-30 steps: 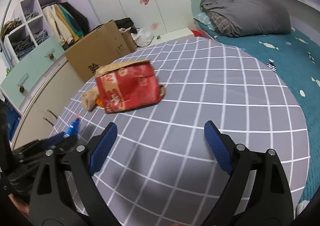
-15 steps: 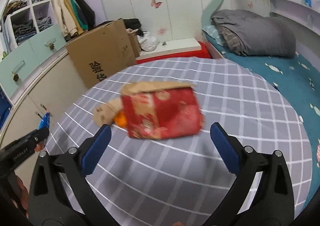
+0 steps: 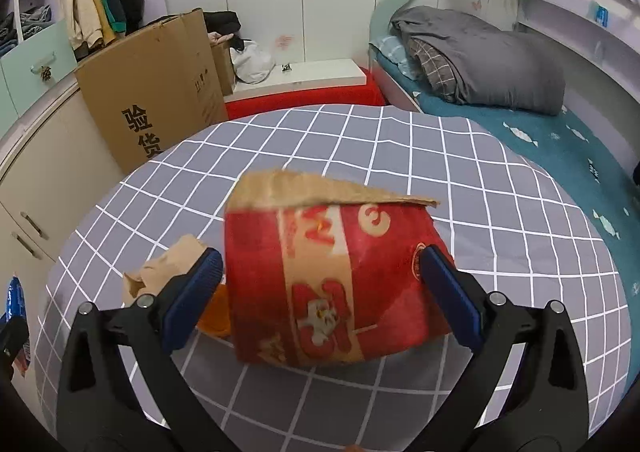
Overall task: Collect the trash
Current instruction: 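Grasp the snack packet with the left tool while the right tool grasps the red paper bag, then carry both items to the wastebasket and open both tools to drop them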
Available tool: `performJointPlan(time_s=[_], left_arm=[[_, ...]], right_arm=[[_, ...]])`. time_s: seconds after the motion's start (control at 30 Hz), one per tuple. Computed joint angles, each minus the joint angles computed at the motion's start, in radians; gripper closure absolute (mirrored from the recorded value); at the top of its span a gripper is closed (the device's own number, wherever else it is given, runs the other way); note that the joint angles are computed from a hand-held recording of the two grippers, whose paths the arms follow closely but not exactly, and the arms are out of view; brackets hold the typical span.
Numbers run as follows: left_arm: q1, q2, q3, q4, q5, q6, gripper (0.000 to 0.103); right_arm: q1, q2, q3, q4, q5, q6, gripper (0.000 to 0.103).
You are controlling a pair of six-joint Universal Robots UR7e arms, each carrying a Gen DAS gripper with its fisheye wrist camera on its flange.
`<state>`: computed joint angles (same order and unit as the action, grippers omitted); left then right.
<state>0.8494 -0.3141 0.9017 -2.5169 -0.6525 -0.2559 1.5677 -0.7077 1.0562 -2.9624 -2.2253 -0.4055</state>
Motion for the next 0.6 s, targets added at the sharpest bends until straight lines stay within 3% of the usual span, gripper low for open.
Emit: performJointPlan(time_s=[0.07,0.3,0.4,0.5,0.6], left_arm=[[0.002,-0.005,0.006,0.004,-0.009,-0.005,0.062],[-0.008,-0.052,0.088,-0.034,-0.018,-0.007,0.062],[-0.013,-0.083,0.135,-0.054,-0.019,-0.014,0.062],[-0.018,-0.120,0.192,-0.079,-0.024,-0.019,0.062],[-0.020,-0.157,0.242,-0.089,-0.048,-0.035,0.062]], right_arm=[[-0.001,0.002,-0.005,0.000,-0.008,-0.009,0.019],[-0.003,-0.074,0.121,-0.090,0.067,-0.064,0.047],[-0.004,-0.111,0.184,-0.150,0.099,-0.069,0.053],[-0.001,-0.154,0.252,-0.210,0.135,-0.074,0.066],[0.003,-0.216,0.332,-0.231,0.205,-0.050,0.070]])
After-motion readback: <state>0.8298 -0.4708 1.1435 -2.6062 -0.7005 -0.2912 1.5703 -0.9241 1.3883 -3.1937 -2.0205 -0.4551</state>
